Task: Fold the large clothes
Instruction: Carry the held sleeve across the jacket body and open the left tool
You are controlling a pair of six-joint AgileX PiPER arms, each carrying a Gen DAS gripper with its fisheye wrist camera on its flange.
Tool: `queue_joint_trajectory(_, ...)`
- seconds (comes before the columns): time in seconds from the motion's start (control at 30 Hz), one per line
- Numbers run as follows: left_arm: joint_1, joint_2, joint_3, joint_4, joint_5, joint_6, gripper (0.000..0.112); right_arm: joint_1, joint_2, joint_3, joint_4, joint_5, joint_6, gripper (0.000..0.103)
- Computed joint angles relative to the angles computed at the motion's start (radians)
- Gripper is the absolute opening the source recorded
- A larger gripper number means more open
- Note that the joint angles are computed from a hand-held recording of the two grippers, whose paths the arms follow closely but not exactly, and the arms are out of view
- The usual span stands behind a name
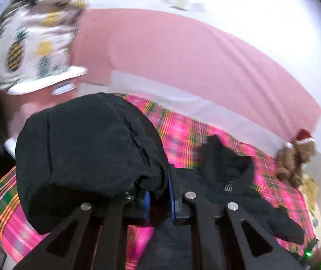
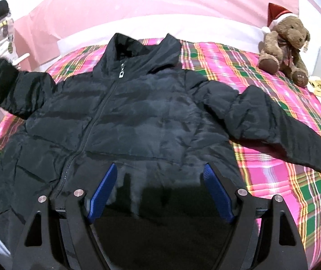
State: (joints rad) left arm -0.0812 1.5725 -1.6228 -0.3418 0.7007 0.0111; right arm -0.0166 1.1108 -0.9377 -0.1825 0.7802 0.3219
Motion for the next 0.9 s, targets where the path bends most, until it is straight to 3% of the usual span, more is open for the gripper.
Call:
queue_joint_trajectory(0.2,-0.2,0.128,-0.199,0.053,0.077,-0.064,0.013,-0.119,-0.063,0.035,0.105,0.001,-0.121,0.079)
queue_joint_trajectory(0.57,-0.462,0.584,-0.559,0.123,0.171,-0.097,0.014,-0.317,-0.061,0.072,0.246,-0.016,-0.321,0.079)
queue_joint_trajectory(0.67,-0.493,0.725,-0.723,0.092,0.239,-0.091,0.031,-0.353,-0.048,0.081,0.279,-0.024,-0.36,0.079)
queue_joint_trajectory(0.73,-0.502,0.782,-0.792,0.043,0.263,-0.07,0.054,-0.368,-0.039,0.081,0.296,-0.026,-0.376,0.079)
queue_joint_trajectory(0.9,-0.517,0.825,-0.904,-0.078,0.315,-0.02,0.068,-0.36,-0.046,0.064,0.285,-0.029,-0.359,0.079)
